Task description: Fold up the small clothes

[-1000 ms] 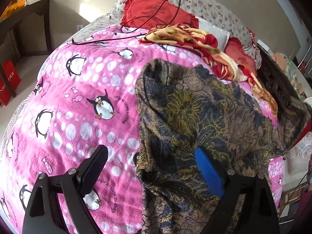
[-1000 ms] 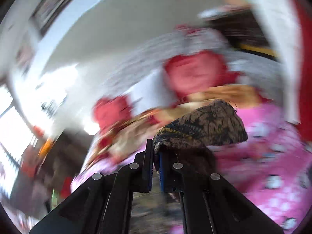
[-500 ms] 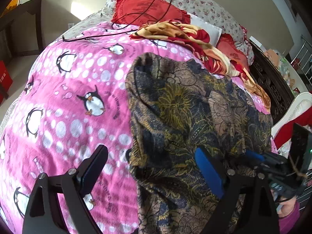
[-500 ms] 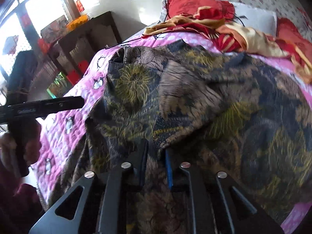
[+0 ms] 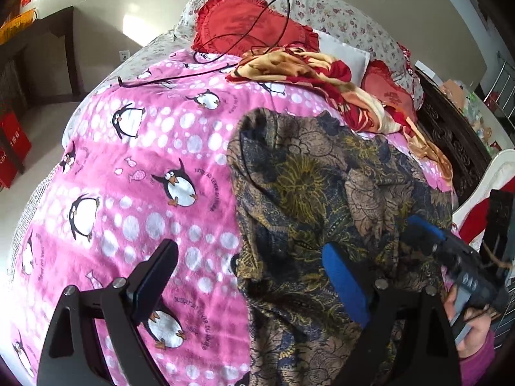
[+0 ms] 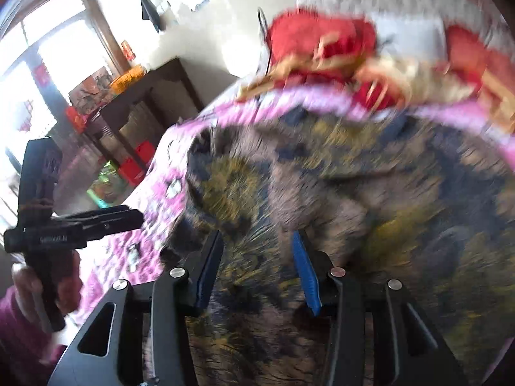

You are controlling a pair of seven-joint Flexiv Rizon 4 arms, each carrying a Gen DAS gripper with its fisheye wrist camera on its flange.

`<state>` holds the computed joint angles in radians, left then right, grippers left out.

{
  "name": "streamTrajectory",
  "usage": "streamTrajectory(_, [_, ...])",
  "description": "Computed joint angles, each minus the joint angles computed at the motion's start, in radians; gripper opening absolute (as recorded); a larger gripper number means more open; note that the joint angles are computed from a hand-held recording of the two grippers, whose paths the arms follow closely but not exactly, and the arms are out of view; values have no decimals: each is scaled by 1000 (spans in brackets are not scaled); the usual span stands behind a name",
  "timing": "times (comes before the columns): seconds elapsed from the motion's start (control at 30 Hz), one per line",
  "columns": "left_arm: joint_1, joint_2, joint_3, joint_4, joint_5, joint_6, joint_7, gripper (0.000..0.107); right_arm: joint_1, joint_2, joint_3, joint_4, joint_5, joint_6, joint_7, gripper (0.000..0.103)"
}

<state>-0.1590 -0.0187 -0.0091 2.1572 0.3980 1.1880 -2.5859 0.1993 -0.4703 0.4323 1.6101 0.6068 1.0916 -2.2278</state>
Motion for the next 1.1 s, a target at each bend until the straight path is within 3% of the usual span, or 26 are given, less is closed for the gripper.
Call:
streamTrajectory(0.1, [2,-17,0,2,-31,20,2,94,63,-27,-94,0,-95,18,190,50])
streamTrajectory(0.17, [1,-31,1,14,-72,58,13,94,35,-74,-67,-56,-104,-85,227,49])
streamTrajectory(0.2, [-1,-35,2,21,-97,72,23,94,8,-82,-29,-73,-78,-130,205,49])
streamTrajectory(0.27, [-4,-40,3,32,-136,97,54,94,-74,-59,74,-76,30,-207,28,49])
streamTrajectory(0.33, [-10,-46,8,26,-137,99,61,94,-89,-4,101,-38,54,-248,-99,49])
streamTrajectory(0.4, [-14,-61,6,22,-158,117,77,94,-70,43,83,8,54,-233,-145,49])
streamTrajectory(0.5, [-22,-101,-8,19,-236,152,144,94,-67,78,27,45,82,-244,-115,49])
streamTrajectory(0.6, [-63,-147,8,-49,-202,77,148,93,-101,90,-25,39,168,-306,-63,49])
streamTrajectory(0.67, [-84,-180,8,-97,-189,36,173,78,-141,93,-56,26,247,-371,-27,49])
streamTrajectory(0.8, [-136,-250,17,-214,-148,-88,199,74,-158,111,-113,34,298,-398,-18,49])
streamTrajectory(0.93, [-142,-298,11,-255,-205,-136,229,63,-169,128,-139,41,339,-403,-32,49])
streamTrajectory(1.0, [-151,-317,19,-274,-211,-154,226,50,-171,135,-149,44,352,-401,-44,49])
streamTrajectory(1.07, [-158,-324,23,-288,-215,-158,229,16,-169,148,-158,53,354,-383,-62,49])
streamTrajectory(1.1, [-150,-321,14,-282,-237,-140,246,10,-168,154,-163,56,352,-374,-67,49])
